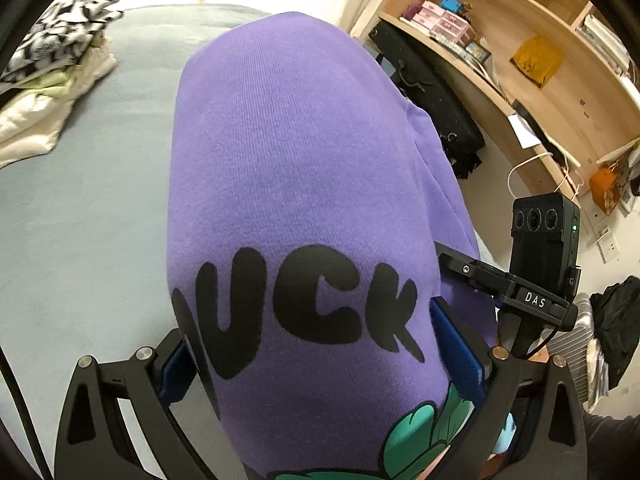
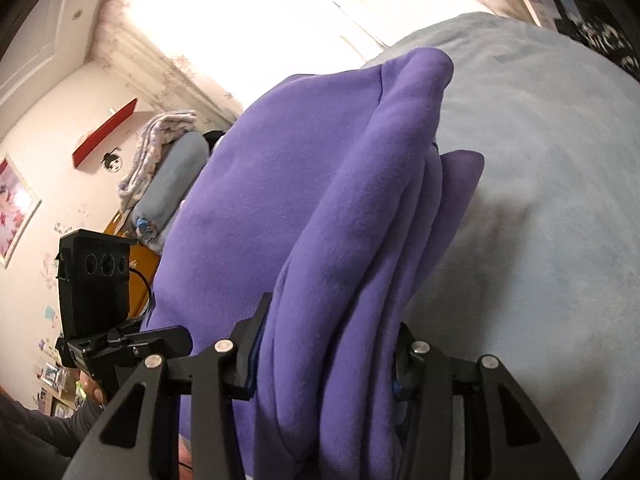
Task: Fold large clothes
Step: 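Lift the folded hoodie with both tools and carry it to the clothes stack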
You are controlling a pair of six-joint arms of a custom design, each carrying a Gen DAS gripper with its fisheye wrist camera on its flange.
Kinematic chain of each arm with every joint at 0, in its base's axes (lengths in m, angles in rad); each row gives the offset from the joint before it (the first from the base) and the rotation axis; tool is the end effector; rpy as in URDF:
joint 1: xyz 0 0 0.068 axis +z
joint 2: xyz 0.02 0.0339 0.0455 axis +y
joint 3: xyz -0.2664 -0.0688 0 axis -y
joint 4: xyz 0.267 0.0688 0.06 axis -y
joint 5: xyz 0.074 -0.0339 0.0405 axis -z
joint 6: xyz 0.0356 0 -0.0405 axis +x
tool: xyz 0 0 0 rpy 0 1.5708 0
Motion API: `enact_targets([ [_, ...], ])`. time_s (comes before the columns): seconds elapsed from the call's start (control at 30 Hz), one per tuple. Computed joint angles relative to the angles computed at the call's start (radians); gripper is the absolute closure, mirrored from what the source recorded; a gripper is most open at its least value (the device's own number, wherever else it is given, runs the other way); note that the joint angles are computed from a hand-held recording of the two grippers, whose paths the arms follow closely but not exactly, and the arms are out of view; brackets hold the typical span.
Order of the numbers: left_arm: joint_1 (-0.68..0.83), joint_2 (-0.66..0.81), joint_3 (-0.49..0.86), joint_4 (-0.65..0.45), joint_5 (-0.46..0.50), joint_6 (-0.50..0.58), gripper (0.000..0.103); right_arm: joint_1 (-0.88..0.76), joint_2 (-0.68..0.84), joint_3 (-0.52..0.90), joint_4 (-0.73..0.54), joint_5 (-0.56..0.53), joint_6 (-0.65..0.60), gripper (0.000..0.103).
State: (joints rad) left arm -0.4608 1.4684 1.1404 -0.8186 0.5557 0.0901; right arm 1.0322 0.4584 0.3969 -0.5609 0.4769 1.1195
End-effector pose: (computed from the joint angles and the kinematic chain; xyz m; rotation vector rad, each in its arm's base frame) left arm 0.2673 -0.1537 0.2543 0.8944 2.5546 -0.8646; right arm 0.0844 0.1093 0.2133 0.3688 2.1773 0.7368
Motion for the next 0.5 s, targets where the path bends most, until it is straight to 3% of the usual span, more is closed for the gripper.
enact_targets([
  [0.27,0.288,-0.081,0.141,-0.318,0.111,0.233,0.002,0.063,0.364,0.231,0.178,0.013,-0.072,0.058],
  [0.5,0.535,0.068,0.451,-0.559,0.170,0.450,0.002,-0.018,0.670,0.480,0.322,-0.093,-0.200,0.058],
])
